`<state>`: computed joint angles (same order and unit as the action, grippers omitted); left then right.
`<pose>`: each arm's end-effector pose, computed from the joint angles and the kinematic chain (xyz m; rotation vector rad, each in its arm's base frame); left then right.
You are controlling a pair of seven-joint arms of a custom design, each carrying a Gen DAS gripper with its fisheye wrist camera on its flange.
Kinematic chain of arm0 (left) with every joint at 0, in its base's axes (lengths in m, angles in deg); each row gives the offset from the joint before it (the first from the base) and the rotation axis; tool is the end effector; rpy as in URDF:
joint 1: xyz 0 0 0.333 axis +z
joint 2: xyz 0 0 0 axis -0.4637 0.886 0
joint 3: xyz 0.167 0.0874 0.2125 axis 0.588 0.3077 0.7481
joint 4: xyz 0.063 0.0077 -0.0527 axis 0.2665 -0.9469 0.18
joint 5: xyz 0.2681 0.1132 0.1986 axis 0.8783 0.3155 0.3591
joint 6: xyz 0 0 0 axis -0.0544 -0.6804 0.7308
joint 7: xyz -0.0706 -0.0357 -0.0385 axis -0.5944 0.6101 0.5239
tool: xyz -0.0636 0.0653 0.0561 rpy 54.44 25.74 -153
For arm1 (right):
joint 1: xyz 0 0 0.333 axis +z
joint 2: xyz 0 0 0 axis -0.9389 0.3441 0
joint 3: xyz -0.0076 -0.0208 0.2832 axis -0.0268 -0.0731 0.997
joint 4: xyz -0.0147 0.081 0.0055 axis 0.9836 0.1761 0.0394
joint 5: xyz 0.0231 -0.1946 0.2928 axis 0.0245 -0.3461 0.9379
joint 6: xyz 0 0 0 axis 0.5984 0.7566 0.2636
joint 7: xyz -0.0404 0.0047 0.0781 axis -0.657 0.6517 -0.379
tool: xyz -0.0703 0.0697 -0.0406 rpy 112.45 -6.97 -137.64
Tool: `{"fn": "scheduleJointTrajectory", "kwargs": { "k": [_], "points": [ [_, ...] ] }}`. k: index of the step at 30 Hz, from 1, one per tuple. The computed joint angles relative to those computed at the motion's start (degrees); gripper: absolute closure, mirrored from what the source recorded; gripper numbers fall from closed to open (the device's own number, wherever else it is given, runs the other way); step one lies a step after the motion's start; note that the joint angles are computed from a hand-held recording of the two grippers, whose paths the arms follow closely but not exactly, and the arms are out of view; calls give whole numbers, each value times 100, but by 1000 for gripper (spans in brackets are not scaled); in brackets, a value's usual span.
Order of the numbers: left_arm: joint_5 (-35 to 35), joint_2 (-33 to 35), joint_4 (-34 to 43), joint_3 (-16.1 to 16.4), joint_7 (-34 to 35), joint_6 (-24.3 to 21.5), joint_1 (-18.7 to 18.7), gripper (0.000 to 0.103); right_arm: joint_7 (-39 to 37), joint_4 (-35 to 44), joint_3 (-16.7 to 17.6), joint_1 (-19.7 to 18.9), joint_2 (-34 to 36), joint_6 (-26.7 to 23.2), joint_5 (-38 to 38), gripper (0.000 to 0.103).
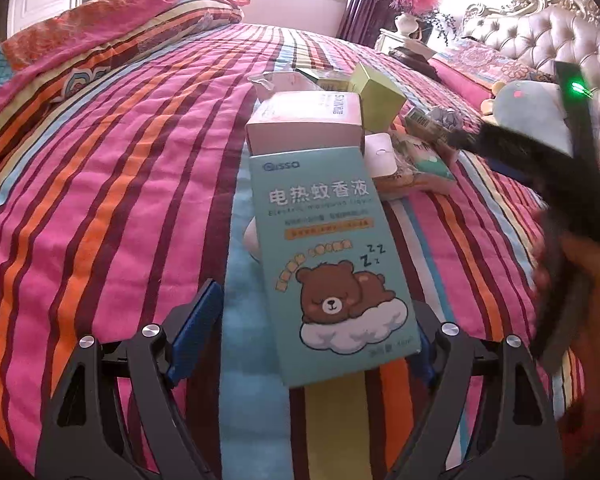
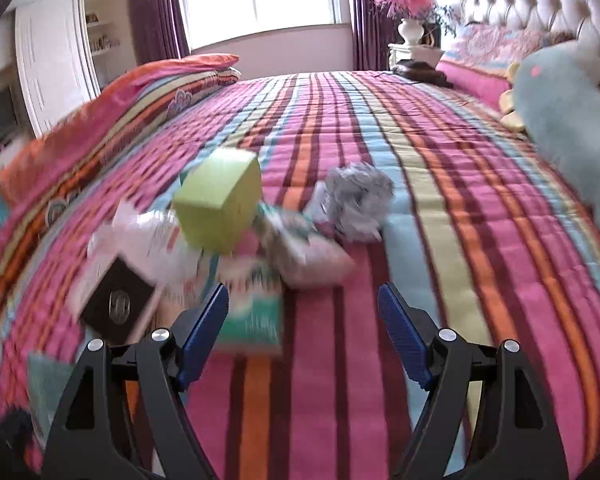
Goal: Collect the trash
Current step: 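Grasp teal mosquito-liquid box with left tool while right tool grasps tissue pack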
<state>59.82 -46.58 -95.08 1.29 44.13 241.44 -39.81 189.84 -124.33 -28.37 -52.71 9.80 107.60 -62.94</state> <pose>0.4695 -0.2559 0.5080 -1.9127 1.8194 -0.9161 0.5550 0.2093 0.5385 -1.6925 1.6570 -0.6162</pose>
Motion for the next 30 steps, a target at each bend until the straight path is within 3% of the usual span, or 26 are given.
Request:
{"fn": "scheduleJointTrajectory", "kwargs": {
  "k": [3,6,10,18,24,28,30],
  "points": [
    [-389,-48,-157,80,260,269,-18,24,-967,258,205,-244,326,239,1331,30],
    [-527,-47,-159,72,369,284,-1,24,-1683,603,390,-502,646,169,2567,30],
    [-357,37,-40,30,311,147,25,24,-2152,1023,510,-637,1004,-151,3495,30],
    [-510,41,-61,69,400,243,-7,24,-1775,1596,37,-92,1293,-629,2347,30],
    [-713,35,-96,78,544,322,-1,24,-2105,1925,99,-105,1470,-893,2161,29],
    [-758,31,-109,79,575,341,-5,24,-1815,2199,-300,261,1575,-1118,1044,25],
    [-820,23,-122,85,613,361,-11,24,-2000,2304,-254,235,1654,-1122,882,25]
  ]
}}
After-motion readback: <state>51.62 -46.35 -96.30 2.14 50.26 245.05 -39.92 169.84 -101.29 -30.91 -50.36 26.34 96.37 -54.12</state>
